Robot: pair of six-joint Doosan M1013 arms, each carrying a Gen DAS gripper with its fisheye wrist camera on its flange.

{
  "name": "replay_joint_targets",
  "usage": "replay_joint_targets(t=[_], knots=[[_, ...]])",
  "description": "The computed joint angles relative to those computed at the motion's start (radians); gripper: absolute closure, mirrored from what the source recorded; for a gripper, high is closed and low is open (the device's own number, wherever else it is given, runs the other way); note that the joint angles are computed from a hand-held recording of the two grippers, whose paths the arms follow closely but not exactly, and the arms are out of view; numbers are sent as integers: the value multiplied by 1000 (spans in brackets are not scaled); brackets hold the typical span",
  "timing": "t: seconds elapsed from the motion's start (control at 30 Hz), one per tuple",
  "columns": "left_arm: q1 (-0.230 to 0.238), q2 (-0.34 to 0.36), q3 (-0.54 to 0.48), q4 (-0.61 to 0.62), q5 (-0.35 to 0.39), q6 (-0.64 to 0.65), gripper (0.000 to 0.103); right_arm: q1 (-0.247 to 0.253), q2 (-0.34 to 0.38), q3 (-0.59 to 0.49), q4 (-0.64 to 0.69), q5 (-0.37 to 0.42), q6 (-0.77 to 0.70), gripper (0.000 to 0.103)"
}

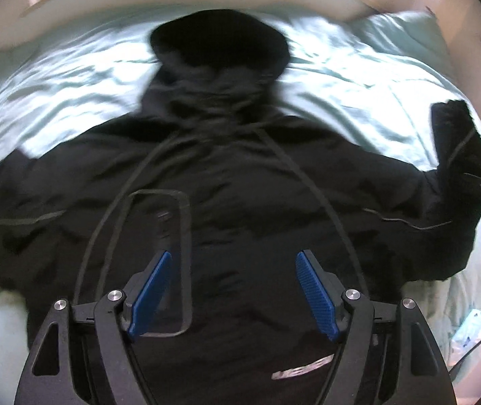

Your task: Fold large clothes

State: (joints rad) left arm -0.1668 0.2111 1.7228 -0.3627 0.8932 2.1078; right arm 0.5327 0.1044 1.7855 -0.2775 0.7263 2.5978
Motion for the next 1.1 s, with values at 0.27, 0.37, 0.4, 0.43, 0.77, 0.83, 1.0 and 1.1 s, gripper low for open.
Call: replay_joint_targets(t=[0.27, 0.37, 0.4, 0.43, 0.77, 0.83, 1.0, 1.1], knots=[[84, 18, 11, 16, -40, -86, 26, 33, 282, -252, 246, 18, -361, 89], [101, 26, 14, 28, -44, -105, 26, 33, 372, -314, 303, 56, -411, 89], [103, 29, 14, 33, -44, -109, 26, 29, 405, -330, 330, 67, -422, 88], [105, 32, 14, 38, -44, -114, 26, 23, 418, -332, 349, 68, -431, 85], [126, 91, -35, -133, 62, 52, 26, -7, 347, -234, 587, -2, -635, 59], [123, 107, -53, -187, 103, 115, 26, -5, 291, -187, 586, -39, -630, 53], [109, 187, -113, -291, 224, 137, 26, 8, 177, -83, 356, -16, -402, 46], [89, 228, -139, -303, 237, 96, 26, -5, 138, -30, 341, 1, -338, 46]])
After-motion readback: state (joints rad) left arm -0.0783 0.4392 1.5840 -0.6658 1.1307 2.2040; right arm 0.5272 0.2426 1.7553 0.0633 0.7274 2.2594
